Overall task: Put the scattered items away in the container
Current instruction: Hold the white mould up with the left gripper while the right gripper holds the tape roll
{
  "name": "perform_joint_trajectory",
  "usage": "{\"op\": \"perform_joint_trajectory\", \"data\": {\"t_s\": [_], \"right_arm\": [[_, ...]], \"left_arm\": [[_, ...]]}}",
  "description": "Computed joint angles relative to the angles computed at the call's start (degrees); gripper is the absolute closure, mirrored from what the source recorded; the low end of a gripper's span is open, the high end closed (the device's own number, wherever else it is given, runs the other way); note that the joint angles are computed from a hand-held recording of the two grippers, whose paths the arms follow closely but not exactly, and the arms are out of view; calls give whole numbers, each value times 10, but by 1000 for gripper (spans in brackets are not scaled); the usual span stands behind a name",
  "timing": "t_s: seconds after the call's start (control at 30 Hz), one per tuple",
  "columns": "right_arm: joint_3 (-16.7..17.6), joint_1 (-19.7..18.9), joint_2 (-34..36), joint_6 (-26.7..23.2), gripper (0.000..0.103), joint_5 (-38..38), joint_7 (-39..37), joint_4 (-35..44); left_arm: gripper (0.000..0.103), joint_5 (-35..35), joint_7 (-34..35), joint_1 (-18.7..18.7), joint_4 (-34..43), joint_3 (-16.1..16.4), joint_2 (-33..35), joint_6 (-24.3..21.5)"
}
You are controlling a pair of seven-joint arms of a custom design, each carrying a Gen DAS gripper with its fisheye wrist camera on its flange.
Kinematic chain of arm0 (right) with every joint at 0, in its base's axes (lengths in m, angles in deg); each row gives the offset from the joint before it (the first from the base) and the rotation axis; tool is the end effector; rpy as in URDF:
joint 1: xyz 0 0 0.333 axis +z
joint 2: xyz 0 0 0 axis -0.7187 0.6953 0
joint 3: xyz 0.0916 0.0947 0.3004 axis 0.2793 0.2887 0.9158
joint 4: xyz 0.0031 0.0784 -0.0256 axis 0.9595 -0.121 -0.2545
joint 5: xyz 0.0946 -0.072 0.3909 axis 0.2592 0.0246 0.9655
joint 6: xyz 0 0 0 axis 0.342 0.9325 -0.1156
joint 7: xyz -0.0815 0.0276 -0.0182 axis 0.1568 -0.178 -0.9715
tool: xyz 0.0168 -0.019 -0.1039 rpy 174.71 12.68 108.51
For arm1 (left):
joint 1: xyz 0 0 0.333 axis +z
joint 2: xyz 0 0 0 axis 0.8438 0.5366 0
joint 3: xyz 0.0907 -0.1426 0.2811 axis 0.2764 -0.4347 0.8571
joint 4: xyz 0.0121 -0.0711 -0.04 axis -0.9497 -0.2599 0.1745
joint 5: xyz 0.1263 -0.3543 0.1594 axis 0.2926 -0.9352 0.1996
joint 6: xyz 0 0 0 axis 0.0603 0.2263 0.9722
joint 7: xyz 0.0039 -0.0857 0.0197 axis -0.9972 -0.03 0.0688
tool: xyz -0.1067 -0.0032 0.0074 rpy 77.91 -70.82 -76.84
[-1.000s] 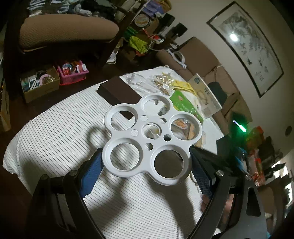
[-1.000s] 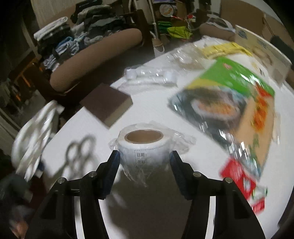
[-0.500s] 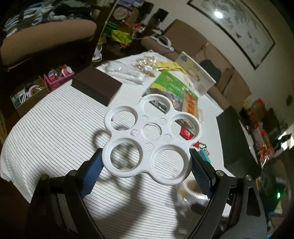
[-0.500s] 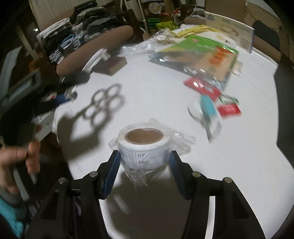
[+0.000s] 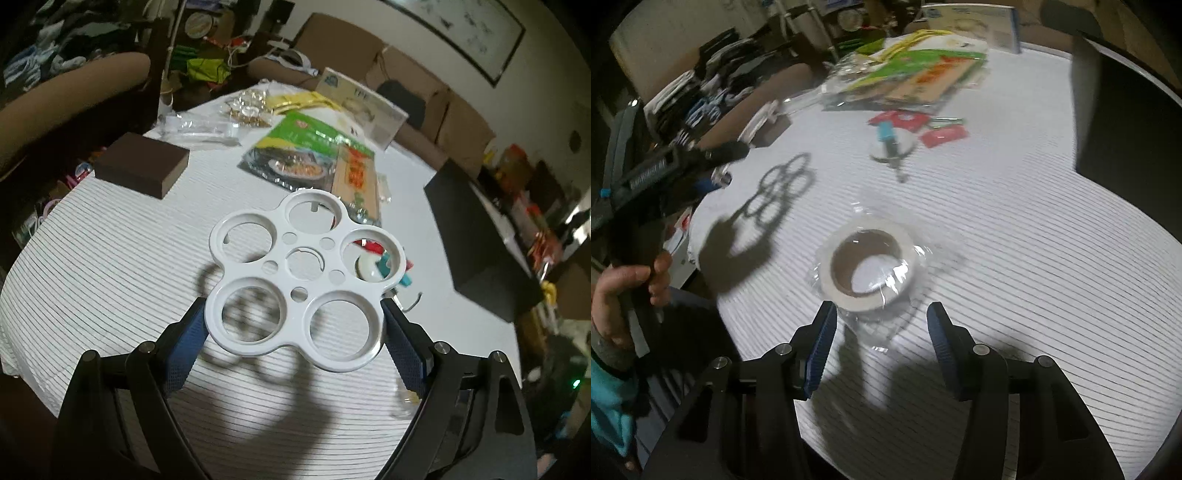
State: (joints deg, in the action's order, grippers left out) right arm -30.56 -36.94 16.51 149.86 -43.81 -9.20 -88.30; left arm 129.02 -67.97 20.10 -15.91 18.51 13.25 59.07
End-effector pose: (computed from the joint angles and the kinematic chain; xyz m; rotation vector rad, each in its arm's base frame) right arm 0.7507 0.2286 0.3739 -2.3578 0.9279 0.1628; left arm 0.6496 -0.5005 0.4032 -2.3577 1.1467 -0.8776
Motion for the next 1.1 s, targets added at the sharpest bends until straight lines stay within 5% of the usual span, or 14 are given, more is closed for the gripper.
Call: {"op": "perform_joint_trajectory", "data": {"t_s": [0.2, 0.57, 0.93, 1.1], "right_arm": [[8, -17, -9, 5, 30, 26, -15, 9], [3, -8, -3, 4, 28, 14, 7, 34], [5, -8, -13, 0, 28, 21, 5, 13], [2, -7, -11, -2, 28, 18, 8, 24]], "left_arm": [[14, -25, 22, 12, -7, -14, 1, 6], [14, -63, 136, -2, 92, -17, 56, -47], [14, -68, 152, -16, 111, -1, 61, -75], [14, -82, 212, -28, 250, 0, 128, -154]]}}
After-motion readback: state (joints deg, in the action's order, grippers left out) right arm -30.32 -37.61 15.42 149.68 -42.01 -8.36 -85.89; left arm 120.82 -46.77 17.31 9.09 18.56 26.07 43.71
